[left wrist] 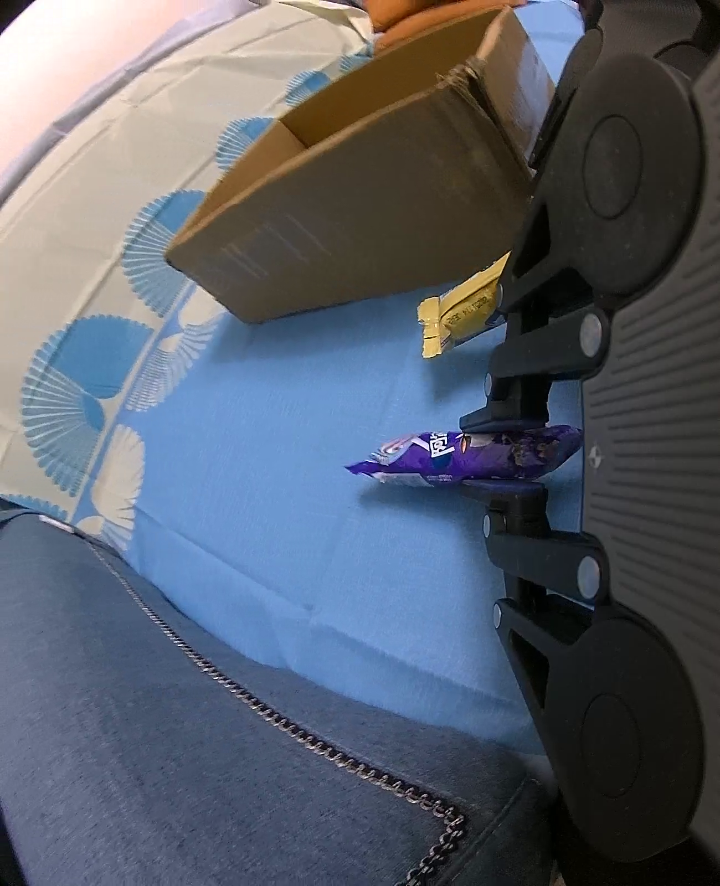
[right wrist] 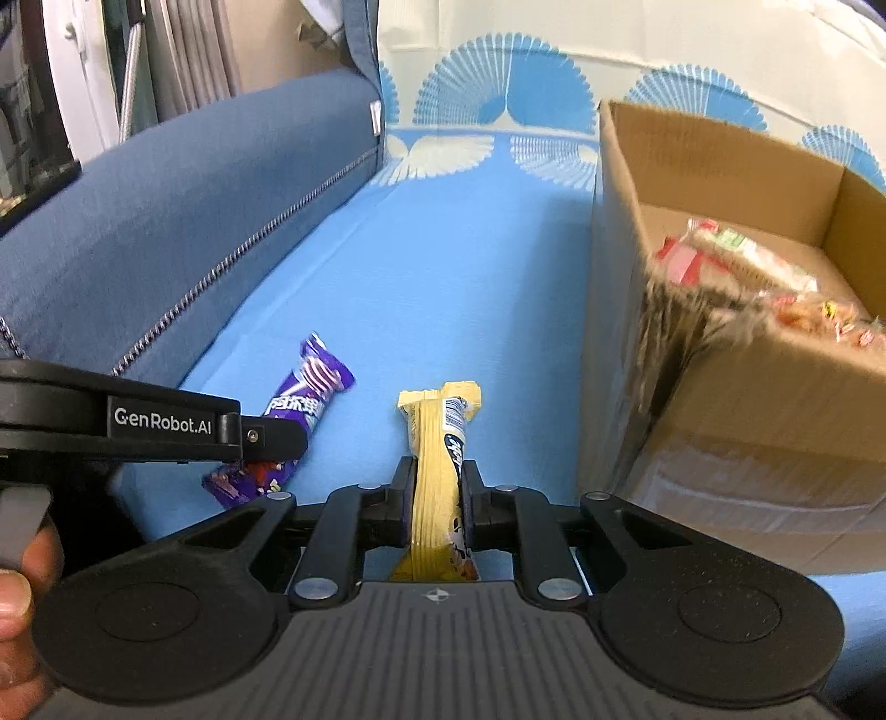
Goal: Organize snacks
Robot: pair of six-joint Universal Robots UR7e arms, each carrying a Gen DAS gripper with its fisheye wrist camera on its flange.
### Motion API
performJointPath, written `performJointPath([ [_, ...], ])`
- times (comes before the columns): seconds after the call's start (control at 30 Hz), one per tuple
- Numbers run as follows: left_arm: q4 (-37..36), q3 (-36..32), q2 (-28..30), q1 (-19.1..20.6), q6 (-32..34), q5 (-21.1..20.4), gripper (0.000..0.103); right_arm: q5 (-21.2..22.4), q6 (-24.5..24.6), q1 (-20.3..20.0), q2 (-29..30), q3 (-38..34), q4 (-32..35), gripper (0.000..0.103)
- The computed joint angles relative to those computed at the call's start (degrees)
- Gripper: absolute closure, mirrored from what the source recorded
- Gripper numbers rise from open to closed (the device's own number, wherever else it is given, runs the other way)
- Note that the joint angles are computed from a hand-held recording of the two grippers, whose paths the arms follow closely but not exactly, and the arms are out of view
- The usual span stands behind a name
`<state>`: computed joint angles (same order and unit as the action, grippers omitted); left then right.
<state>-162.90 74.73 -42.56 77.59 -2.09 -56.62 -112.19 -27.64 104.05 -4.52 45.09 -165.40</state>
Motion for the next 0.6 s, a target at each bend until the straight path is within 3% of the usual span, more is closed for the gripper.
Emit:
performJointPath([
  [0.23,-6.8,2.2,-0.8,-0.2,1.8,-1.1,0.086,3.5,-1.3,0.3,-2.0,3.6,-5.1,0.087],
  [0.6,-9.5,3.1,-0.5,-0.7,4.5,-0.8,0.086,7.0,-2.4,0.6,-3.3,4.5,-8.1,0.087],
])
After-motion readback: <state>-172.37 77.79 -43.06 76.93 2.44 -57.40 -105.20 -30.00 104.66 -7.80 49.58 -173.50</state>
